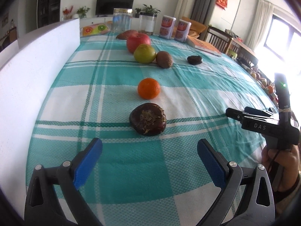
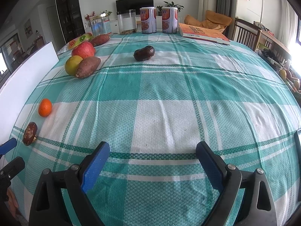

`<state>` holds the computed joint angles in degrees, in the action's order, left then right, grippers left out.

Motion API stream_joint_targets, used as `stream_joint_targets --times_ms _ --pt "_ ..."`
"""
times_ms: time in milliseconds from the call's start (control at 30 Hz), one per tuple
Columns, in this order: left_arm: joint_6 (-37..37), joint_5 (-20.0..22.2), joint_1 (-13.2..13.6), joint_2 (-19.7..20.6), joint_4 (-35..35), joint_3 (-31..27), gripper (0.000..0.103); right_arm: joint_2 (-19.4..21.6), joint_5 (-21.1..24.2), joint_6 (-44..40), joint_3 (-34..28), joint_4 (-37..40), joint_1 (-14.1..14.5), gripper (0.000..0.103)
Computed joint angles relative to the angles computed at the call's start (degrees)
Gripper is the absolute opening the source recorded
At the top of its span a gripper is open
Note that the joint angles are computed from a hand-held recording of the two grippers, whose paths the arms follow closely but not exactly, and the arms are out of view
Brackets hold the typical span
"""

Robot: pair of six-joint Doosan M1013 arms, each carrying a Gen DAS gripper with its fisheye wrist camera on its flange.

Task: Organize fruits
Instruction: 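Grasp the remaining dark passion fruit with the left tool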

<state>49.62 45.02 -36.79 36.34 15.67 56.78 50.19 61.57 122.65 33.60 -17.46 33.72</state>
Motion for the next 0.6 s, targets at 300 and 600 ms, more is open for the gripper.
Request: stream_joint_targets --times_ms 300,600 --pt "-0.1 3.5 -0.5 1.1 0.4 -1.7 0.101 0.7 1.8 0.2 -1.4 -1.2 0.2 0.093" --pt "3.3 18.6 -1.3 6.4 3.6 -12.0 0.103 2.0 4.8 0.5 -3.8 -1.8 0.3 0.099"
